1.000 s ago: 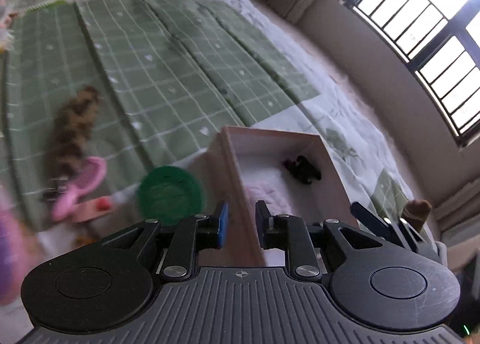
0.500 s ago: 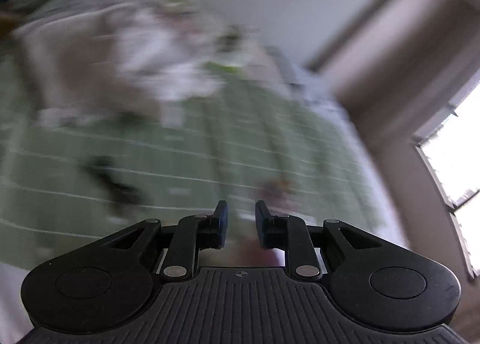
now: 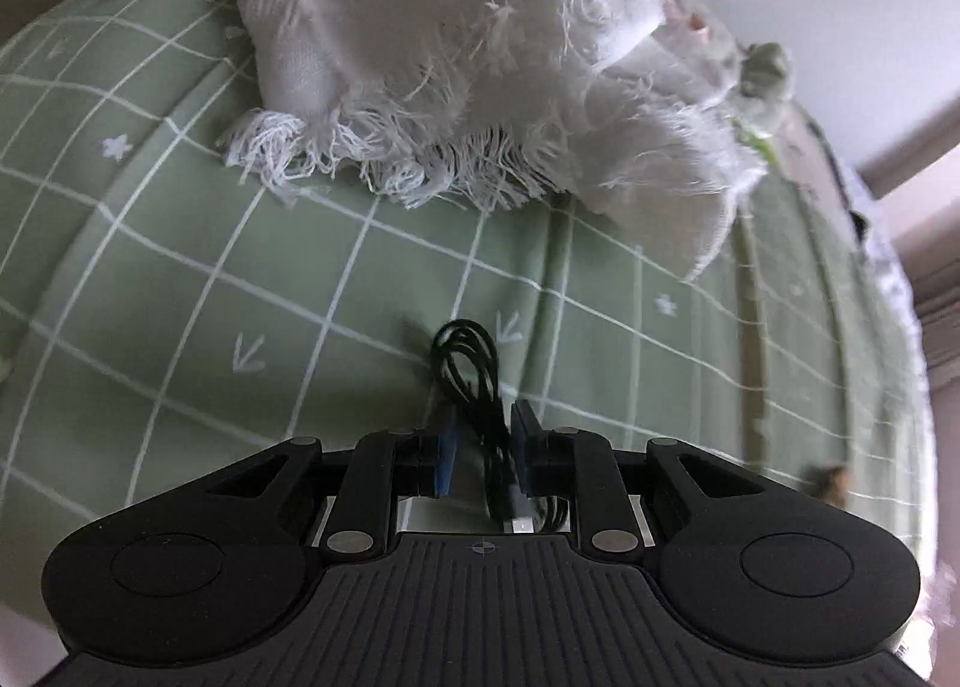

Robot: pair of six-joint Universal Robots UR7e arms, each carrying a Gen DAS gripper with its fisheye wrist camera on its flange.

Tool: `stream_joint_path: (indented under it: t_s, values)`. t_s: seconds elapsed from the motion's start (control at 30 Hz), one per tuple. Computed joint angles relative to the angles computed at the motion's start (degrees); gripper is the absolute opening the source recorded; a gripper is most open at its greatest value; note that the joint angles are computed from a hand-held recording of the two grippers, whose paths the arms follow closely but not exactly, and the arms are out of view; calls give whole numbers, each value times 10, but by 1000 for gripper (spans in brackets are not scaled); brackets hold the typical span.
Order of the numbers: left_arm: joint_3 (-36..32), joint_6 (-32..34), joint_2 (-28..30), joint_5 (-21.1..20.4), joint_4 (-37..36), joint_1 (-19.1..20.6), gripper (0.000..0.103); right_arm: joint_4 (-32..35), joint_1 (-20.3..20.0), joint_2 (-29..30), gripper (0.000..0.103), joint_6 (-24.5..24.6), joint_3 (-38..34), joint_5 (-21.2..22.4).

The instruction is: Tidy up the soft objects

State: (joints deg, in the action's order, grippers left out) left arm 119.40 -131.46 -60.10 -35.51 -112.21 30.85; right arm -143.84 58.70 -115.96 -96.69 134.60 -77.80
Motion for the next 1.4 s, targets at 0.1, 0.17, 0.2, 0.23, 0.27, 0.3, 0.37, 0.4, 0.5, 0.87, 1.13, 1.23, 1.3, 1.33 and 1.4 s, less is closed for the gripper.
stream_joint_path:
  t_s: [0.1, 0.17, 0.2, 0.23, 0.27, 0.3, 0.37, 0.4, 0.5, 0.87, 1.13, 1.23, 1.3, 1.33, 1.4]
  values:
    - [-28, 55, 23, 18, 11, 14, 22, -5, -6, -3, 73, -12, 6, -4]
    - [-46, 115, 42, 22, 9, 17, 23, -7, -4, 0, 73, -14, 7, -8]
    - [-55, 150, 53, 23, 10, 17, 23, -9, -4, 1, 73, -15, 8, -10]
    - [-66, 183, 65, 23, 20, 16, 23, -12, -3, 2, 73, -16, 10, -13]
    - [-78, 205, 77, 24, 46, 13, 23, -13, -2, 2, 73, -17, 11, -14]
    - [-83, 235, 85, 25, 60, 8, 24, -14, -2, 1, 73, -18, 13, -15]
    - [-62, 281, 81, 17, 15, -2, 24, -12, 4, 1, 73, -15, 13, -18]
    - [-31, 297, 68, 7, -44, -13, 22, -10, 8, 0, 73, -11, 13, -21]
    - [41, 301, 33, -32, -157, -55, 15, 20, 28, -2, 73, 3, 7, -23]
    - [115, -38, -41, -12, 12, -197, 14, 22, 197, 71, 74, 97, 44, -62]
    - [156, 83, -31, -27, -155, -161, 13, -189, 290, 236, 74, 122, 79, -170]
    - [150, 74, -18, -26, -136, -152, 14, -214, 277, 249, 70, 129, 82, -174]
    - [158, 55, -18, -14, -134, -154, 14, -185, 266, 229, 37, 132, 79, -172]
    - [161, 33, -23, -11, -123, -158, 14, -166, 259, 216, 19, 130, 78, -175]
    - [157, -43, -34, -5, -51, -172, 14, -143, 244, 188, 9, 128, 79, -179]
